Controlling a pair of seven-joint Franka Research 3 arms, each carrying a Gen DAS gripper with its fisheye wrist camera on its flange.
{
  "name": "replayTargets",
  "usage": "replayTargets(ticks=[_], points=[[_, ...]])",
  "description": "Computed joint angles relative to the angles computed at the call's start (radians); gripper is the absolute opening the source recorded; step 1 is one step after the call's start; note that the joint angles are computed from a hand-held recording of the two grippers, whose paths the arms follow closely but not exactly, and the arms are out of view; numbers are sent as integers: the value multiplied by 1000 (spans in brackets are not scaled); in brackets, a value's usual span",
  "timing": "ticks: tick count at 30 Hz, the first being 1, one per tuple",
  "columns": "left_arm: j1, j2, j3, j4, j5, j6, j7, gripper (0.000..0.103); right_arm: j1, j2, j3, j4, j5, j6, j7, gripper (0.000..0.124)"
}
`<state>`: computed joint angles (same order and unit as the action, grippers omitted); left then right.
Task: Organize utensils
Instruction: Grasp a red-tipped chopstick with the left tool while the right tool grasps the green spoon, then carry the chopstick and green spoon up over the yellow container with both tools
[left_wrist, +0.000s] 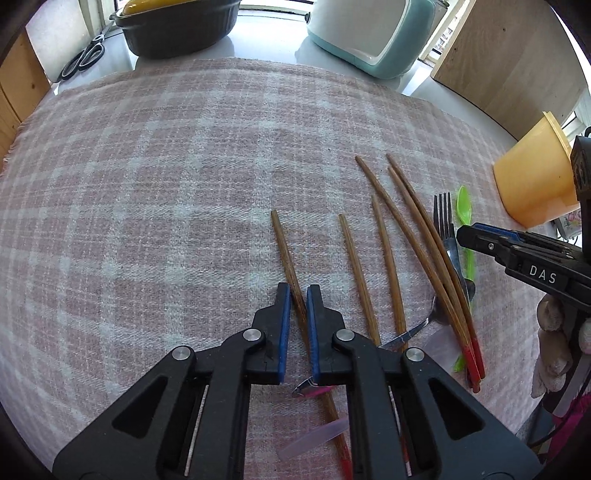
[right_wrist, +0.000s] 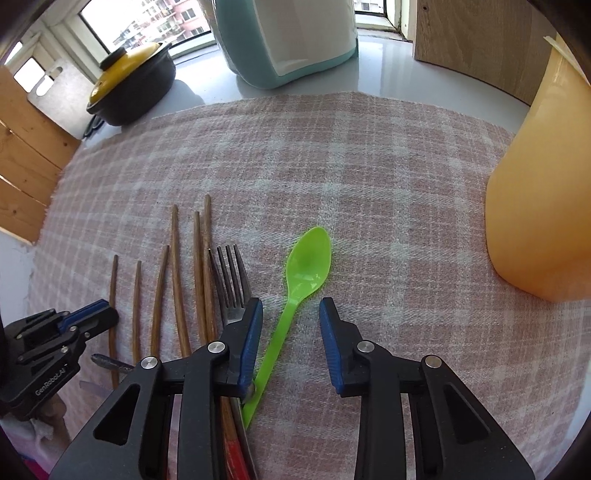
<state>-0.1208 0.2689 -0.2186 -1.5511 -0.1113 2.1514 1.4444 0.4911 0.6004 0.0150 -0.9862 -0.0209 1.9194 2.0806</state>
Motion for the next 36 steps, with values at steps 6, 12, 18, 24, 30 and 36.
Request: replayTargets(ticks=[6,12,18,24,30,36], points=[[21,-28,6,-40,-34,25,6,5,4,77,-3,131,-3,-70,-33,11],[43,-55,18,-73,-65,45,-5,4,-6,24,-6,41,14,-10,-16,10],[54,-70,28,-82,-77,68,-15,4,-19,-72,2,-108,15,84,-17,9],[63,-101,33,-98,-84,105,-16,4,-12,-162,1,-222,-38,171,-14,8],[66,-139,40,-112,-86,127,-6,4,2,-215,0,-264,-127,219,-11,5],[66,-163,42,-114,-123,141,17,4,-13,-254,10,-306,-119,254,-3,5]])
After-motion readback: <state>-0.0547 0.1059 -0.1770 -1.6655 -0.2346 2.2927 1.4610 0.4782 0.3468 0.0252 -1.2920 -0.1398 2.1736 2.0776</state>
